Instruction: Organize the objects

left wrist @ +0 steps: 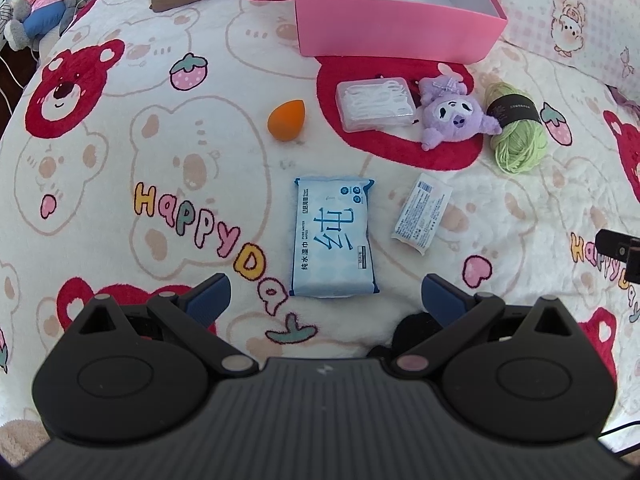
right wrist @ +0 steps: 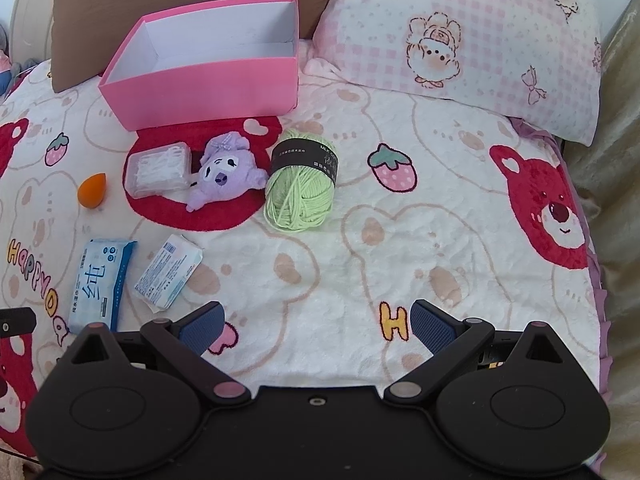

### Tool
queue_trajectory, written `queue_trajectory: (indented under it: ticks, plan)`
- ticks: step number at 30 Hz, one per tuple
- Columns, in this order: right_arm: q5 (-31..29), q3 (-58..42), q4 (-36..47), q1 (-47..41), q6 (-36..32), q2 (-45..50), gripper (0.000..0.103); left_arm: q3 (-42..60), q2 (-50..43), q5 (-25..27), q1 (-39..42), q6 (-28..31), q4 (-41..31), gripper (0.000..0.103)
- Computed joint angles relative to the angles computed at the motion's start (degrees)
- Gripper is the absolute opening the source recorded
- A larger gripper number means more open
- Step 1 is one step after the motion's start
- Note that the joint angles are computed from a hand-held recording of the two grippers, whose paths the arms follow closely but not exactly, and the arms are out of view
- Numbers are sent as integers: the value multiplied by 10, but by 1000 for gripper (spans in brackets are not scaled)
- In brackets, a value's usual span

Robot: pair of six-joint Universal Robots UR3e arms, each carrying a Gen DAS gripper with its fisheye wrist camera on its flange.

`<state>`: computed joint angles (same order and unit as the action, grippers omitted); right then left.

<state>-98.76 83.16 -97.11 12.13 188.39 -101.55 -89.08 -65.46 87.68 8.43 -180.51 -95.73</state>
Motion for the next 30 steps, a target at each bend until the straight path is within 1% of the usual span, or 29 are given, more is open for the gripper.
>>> queue_trajectory:
  ticks: [13, 20, 23, 29, 30]
  plan:
    - [-6, -13, 6, 10, 5, 12, 101, 9, -2, 5, -10, 4, -7, 103]
    - [-7, -14, 2, 12, 2, 13, 101, 22, -5, -3, -7, 11, -16, 103]
    - [6, -17, -3, 3, -25, 5, 100, 32, -6, -13, 3, 19, -27, 103]
    - [50, -29, -20, -29, -76, -9, 100, 67, -5, -33, 32, 39, -41, 103]
    - [77, -25, -24, -44, -90, -17, 100, 73, -5, -36, 37, 45, -44, 103]
